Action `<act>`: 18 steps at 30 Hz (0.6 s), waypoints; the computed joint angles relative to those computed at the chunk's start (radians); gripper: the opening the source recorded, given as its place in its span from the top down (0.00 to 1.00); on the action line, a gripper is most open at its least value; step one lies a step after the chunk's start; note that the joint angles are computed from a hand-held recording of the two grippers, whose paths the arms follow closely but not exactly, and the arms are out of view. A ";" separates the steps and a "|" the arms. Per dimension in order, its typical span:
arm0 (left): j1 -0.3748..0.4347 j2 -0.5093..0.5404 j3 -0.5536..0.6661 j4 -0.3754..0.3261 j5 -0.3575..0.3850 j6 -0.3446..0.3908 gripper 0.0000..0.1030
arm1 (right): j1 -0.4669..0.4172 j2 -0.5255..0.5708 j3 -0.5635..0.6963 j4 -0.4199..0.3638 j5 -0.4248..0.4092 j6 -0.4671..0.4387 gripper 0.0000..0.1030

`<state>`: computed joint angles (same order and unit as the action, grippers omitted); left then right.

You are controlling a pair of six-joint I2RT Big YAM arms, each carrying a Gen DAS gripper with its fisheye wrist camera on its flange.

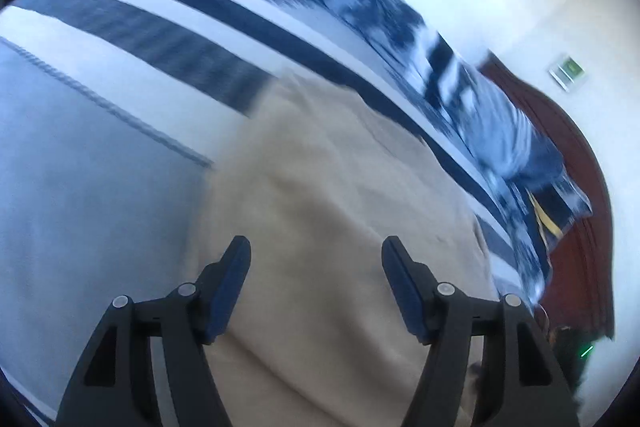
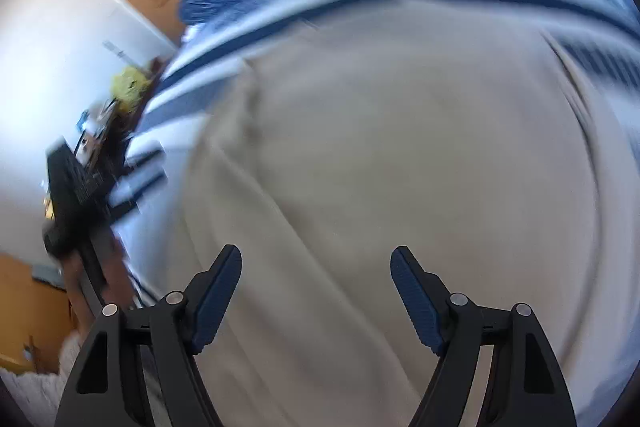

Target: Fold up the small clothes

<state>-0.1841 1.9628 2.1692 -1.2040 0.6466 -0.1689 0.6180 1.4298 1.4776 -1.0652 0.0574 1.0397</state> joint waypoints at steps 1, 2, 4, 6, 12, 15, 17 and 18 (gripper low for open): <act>-0.008 -0.003 -0.009 -0.021 0.023 0.013 0.35 | 0.028 -0.043 -0.056 -0.030 0.019 0.047 0.31; -0.018 -0.004 -0.020 -0.033 0.035 0.023 0.35 | 0.042 -0.078 -0.103 -0.031 0.027 0.079 0.35; -0.040 -0.008 -0.049 -0.048 -0.007 0.054 0.35 | 0.074 -0.154 -0.224 0.062 0.002 0.198 0.45; -0.056 -0.011 -0.070 -0.040 -0.069 0.061 0.35 | 0.093 -0.175 -0.263 0.098 -0.016 0.264 0.95; -0.053 -0.001 -0.058 -0.038 -0.104 0.044 0.35 | 0.206 -0.272 -0.239 0.216 0.090 0.413 0.96; -0.057 0.012 -0.037 -0.045 -0.127 0.024 0.35 | 0.225 -0.274 -0.295 0.155 0.075 0.505 0.96; -0.050 0.001 -0.043 -0.042 -0.136 0.032 0.35 | 0.224 -0.254 -0.316 0.097 0.071 0.538 0.95; -0.047 -0.005 -0.048 -0.036 -0.154 0.044 0.35 | 0.225 -0.253 -0.340 0.131 0.051 0.561 0.95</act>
<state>-0.2307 1.9574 2.1213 -1.2402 0.4927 -0.1249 0.8429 1.1766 1.1373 -0.9341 0.1083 1.6010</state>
